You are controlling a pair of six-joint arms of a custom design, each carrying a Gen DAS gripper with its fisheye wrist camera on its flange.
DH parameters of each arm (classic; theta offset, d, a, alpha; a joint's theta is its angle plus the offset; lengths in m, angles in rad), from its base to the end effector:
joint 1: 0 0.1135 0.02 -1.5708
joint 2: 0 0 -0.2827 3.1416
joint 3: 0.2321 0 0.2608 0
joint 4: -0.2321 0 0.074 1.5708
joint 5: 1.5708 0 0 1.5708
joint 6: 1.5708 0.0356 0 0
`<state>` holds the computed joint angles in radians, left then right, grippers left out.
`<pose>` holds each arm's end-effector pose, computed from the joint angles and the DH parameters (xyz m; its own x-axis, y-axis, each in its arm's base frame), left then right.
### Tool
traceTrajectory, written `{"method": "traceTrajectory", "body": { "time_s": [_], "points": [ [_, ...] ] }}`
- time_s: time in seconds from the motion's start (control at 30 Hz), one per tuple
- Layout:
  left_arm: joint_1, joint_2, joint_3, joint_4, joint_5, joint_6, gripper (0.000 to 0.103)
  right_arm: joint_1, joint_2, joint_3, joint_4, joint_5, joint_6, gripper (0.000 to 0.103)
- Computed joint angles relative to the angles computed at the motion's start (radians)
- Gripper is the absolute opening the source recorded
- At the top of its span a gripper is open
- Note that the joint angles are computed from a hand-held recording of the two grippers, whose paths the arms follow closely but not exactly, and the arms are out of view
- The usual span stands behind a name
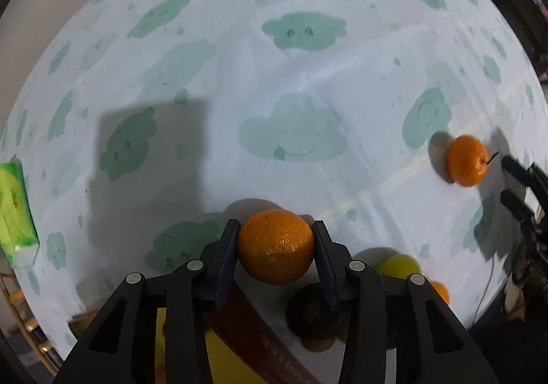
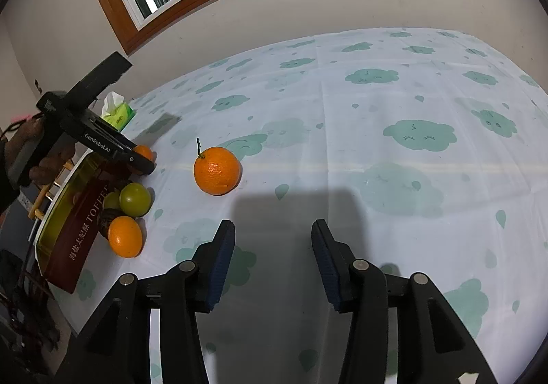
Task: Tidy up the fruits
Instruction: 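Grasp an orange beside the tin with the left gripper, then carry the orange over the tin with the left gripper while the right grasps a dark fruit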
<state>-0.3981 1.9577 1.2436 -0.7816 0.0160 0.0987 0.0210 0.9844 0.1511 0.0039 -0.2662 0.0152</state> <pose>0.3371 -0.1424 0.1451 -0.8764 0.4755 -0.0762 0.4774 0.8786 -0.0085 0.1516 0.0125 0.1215 -0.7403 -0.0009 -0.6723 -0.1866 0.9610 0.2043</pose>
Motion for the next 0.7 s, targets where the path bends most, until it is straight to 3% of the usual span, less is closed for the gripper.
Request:
{"method": "traceTrajectory", "body": {
  "time_s": [0.17,0.27,0.37,0.47,0.7],
  "points": [
    [-0.012,-0.295,-0.212,0.139,0.049,-0.212,0.043,0.010,-0.001,-0.001,0.004,0.016,0.002,0.044],
    [-0.006,-0.457,-0.301,0.147,0.100,-0.305,0.043,0.055,-0.005,-0.003,0.008,0.072,0.013,0.045],
    [-0.034,-0.608,-0.384,0.135,0.087,-0.392,0.043,0.065,-0.007,-0.004,0.009,0.083,0.012,0.046],
    [-0.111,-0.708,-0.438,0.129,0.008,-0.488,0.043,0.066,-0.007,-0.005,0.010,0.082,0.014,0.046],
    [-0.108,-0.939,-0.587,0.085,-0.061,-0.551,0.043,0.120,-0.055,-0.018,-0.006,0.145,0.037,0.046]
  ]
}}
